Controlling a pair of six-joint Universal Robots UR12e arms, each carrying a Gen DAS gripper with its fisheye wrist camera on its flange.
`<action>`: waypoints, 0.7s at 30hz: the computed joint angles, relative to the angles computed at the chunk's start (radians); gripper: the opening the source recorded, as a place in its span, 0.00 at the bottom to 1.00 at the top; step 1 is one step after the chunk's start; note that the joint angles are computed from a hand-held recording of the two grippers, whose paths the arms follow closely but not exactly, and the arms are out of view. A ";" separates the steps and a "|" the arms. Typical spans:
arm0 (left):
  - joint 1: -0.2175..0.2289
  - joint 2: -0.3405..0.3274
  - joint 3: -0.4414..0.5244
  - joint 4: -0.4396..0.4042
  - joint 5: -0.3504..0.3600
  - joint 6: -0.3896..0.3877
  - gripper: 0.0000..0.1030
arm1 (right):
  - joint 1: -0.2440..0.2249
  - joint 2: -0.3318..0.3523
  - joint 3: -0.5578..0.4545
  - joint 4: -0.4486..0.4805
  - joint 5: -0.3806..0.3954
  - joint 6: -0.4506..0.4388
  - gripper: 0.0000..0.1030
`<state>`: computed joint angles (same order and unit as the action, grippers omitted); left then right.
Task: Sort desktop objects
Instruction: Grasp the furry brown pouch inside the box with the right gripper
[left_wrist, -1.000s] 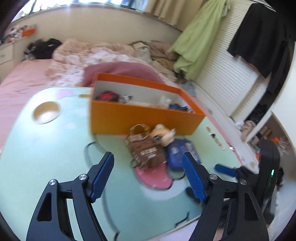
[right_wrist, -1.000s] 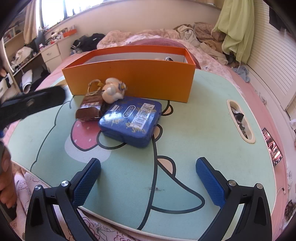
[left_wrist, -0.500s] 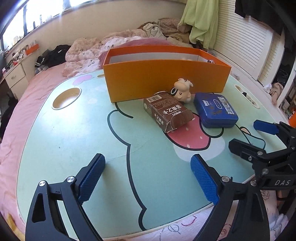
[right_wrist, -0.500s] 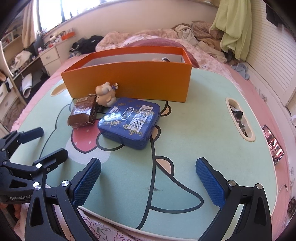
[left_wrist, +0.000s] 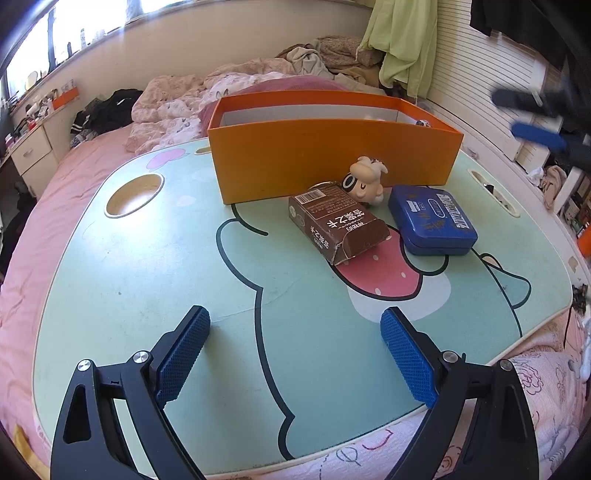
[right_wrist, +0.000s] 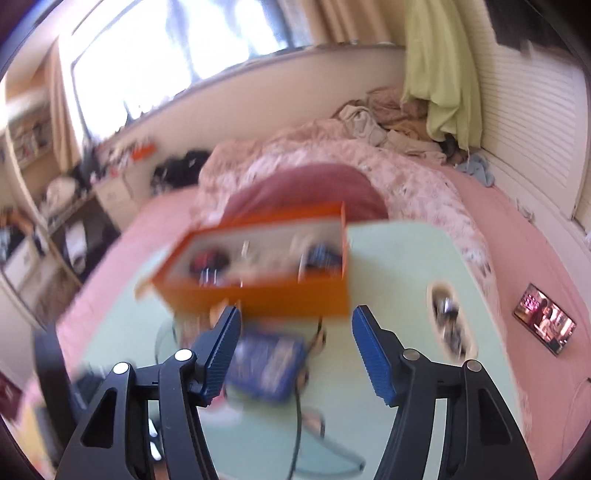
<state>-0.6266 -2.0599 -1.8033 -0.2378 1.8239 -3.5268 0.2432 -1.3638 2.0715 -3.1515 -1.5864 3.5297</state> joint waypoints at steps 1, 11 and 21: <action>0.000 0.001 -0.001 0.000 0.000 0.000 0.91 | -0.018 0.001 -0.025 0.048 0.044 0.001 0.62; 0.002 0.000 -0.002 0.007 -0.005 0.005 0.91 | -0.040 0.165 -0.335 0.567 0.135 -0.078 0.61; 0.003 0.000 -0.003 0.008 -0.002 0.007 0.91 | 0.011 0.283 -0.496 0.858 0.023 -0.108 0.59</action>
